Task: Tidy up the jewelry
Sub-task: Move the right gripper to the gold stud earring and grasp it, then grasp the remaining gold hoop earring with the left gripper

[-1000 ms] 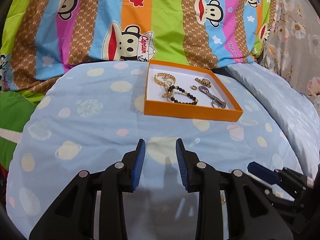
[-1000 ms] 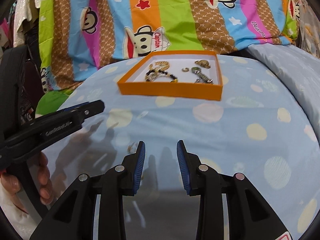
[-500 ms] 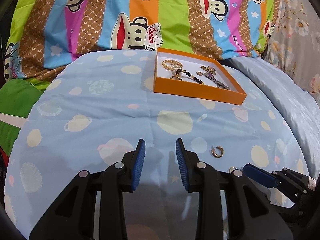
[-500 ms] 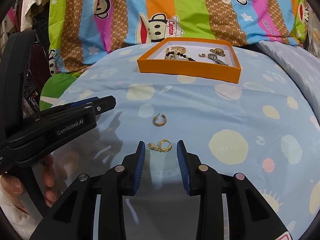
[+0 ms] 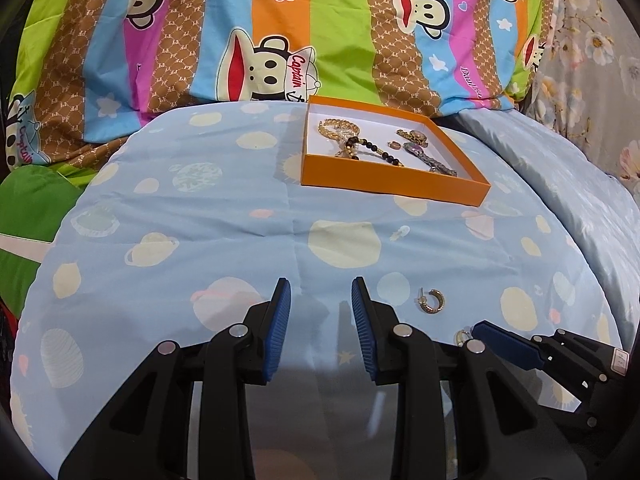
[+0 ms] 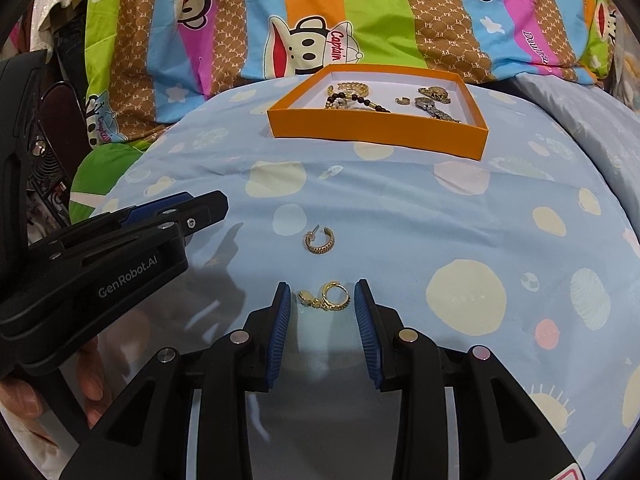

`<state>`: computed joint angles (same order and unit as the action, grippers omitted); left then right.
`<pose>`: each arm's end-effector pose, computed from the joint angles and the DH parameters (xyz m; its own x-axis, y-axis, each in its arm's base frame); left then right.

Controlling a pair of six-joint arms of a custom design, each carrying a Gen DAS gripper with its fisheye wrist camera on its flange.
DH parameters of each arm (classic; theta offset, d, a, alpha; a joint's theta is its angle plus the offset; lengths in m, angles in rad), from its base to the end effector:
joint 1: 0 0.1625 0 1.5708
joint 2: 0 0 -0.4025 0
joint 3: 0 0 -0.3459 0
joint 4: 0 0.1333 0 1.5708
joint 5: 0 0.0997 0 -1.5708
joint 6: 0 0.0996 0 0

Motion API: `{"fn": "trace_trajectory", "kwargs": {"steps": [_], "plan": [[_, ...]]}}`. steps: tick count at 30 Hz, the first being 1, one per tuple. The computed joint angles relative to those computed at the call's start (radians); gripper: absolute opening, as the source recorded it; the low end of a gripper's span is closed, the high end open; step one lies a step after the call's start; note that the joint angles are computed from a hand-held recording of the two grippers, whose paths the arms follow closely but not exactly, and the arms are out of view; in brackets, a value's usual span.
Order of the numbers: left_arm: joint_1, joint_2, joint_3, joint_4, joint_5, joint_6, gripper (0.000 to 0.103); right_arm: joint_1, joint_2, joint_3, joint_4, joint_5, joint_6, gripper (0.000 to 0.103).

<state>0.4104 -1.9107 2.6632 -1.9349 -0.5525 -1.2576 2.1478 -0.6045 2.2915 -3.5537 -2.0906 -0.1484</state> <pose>-0.0879 -0.2761 0.2194 -0.7808 -0.1634 -0.6030 0.3435 0.6940 -0.6328 0.2948 -0.2993 -0.0059 -0.7204 -0.4667 0.5130 -0.6353 0.7408 -0.2181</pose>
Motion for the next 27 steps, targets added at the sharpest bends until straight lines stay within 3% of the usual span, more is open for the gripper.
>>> {"fn": "trace_trajectory", "kwargs": {"steps": [8,27], "plan": [[0.005,0.011,-0.001,-0.018,-0.001,0.013,0.03,-0.016,-0.008,0.008,-0.01,0.017,0.016,0.023],[0.014,0.032,0.0,-0.048,-0.008,0.038,0.031,-0.036,-0.022,0.025,-0.031,0.056,0.021,0.021]]}}
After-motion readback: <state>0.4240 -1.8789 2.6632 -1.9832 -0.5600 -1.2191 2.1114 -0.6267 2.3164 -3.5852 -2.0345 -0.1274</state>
